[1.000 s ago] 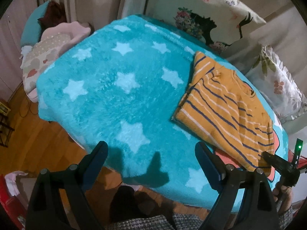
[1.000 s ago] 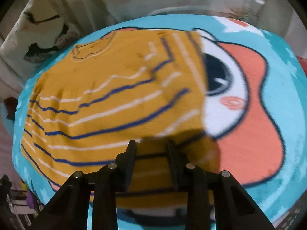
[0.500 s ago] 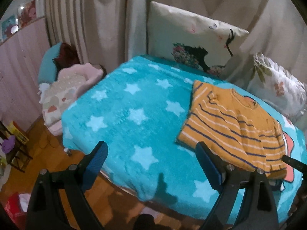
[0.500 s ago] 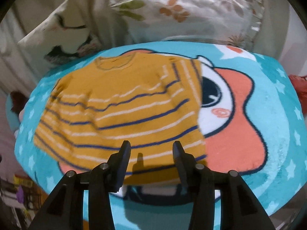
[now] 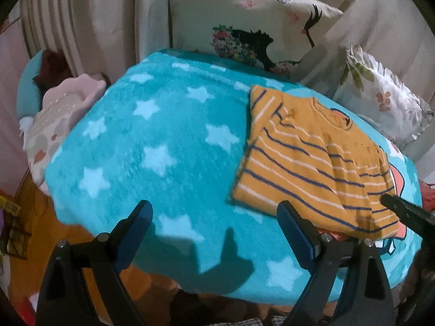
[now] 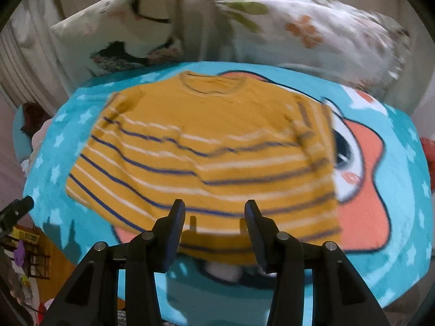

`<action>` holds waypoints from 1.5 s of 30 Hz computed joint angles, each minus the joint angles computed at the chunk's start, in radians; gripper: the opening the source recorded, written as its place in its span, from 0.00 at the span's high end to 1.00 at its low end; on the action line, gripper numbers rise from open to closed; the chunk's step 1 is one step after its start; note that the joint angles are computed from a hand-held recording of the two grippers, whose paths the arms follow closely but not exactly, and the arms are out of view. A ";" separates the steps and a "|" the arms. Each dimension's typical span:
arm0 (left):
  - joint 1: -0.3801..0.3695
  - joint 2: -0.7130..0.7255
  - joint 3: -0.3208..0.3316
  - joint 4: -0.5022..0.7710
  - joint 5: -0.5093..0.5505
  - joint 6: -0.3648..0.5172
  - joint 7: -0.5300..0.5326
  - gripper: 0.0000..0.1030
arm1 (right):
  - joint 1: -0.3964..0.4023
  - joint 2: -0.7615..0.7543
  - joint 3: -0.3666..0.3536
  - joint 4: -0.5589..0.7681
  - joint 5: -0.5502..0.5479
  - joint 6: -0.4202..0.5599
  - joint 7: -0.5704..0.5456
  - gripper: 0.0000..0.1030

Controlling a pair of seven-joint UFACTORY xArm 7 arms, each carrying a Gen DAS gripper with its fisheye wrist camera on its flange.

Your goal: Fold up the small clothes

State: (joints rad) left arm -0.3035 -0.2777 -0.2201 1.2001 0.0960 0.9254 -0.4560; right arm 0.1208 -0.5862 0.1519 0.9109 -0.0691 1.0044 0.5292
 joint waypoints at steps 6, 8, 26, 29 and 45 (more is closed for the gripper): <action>0.029 0.066 0.061 0.070 -0.023 -0.003 0.140 0.11 | 0.030 0.353 0.075 0.277 -0.093 -0.034 0.046 0.53; 0.044 0.086 0.078 0.088 -0.033 0.001 0.180 0.11 | 0.056 0.466 0.078 0.369 -0.136 -0.026 0.072 0.53; 0.138 0.197 0.137 0.164 -0.112 0.050 0.346 0.11 | 0.267 1.022 -0.063 0.995 -0.163 0.171 0.017 0.45; 0.138 0.216 0.136 0.180 -0.121 0.055 0.360 0.11 | 0.268 0.982 -0.070 0.957 -0.134 0.128 0.029 0.45; 0.124 0.329 0.130 0.277 -0.173 0.084 0.391 0.11 | 0.420 0.953 -0.097 1.011 -0.415 0.416 0.081 0.41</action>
State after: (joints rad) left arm -0.1797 0.0516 -0.0905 1.4773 -0.0771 1.0097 -0.0647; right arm 0.5411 0.3666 0.0552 1.9223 -0.4837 1.4202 0.6106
